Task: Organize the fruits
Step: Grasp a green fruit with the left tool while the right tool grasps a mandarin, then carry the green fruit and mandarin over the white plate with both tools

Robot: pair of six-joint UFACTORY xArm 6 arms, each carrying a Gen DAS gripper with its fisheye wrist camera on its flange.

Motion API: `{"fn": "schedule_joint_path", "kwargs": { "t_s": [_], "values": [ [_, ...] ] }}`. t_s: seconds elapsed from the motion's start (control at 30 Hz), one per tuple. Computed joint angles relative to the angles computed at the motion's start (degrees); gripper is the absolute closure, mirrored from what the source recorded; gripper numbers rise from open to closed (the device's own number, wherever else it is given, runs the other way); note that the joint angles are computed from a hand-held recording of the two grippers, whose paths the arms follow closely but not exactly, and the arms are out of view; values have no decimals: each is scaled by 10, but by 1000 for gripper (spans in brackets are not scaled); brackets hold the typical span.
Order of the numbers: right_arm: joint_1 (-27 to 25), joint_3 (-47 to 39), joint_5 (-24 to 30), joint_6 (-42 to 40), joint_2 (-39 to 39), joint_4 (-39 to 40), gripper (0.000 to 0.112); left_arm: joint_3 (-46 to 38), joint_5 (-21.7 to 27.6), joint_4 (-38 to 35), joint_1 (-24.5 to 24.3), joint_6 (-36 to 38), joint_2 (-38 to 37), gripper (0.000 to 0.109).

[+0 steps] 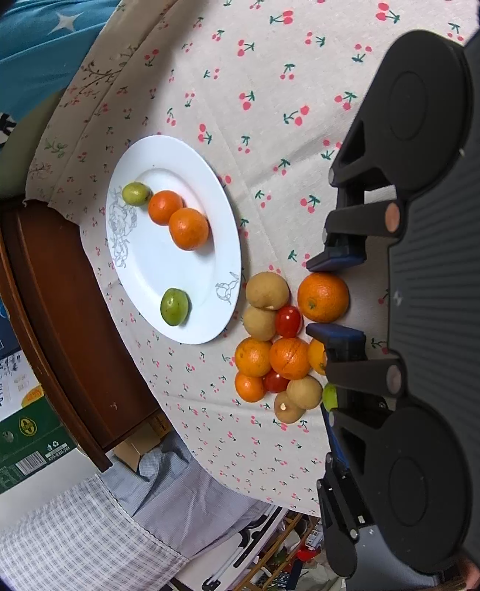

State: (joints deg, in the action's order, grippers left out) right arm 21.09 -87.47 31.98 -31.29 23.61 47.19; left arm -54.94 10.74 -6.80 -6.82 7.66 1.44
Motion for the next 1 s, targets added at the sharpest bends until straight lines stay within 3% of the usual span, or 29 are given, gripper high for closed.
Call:
{"fn": "schedule_joint_path", "kwargs": {
  "t_s": [0.6,0.77,1.0],
  "values": [
    [-5,24,-1,-14,-24,4,82,14,-1,60,3,-96,-25,79],
    [-7,24,1,-34,-34,31,83,8,-19,96,8,-152,-28,79],
    [-17,10,6,-72,-47,87,83,-5,-44,81,10,-166,-37,79]
  ]
}}
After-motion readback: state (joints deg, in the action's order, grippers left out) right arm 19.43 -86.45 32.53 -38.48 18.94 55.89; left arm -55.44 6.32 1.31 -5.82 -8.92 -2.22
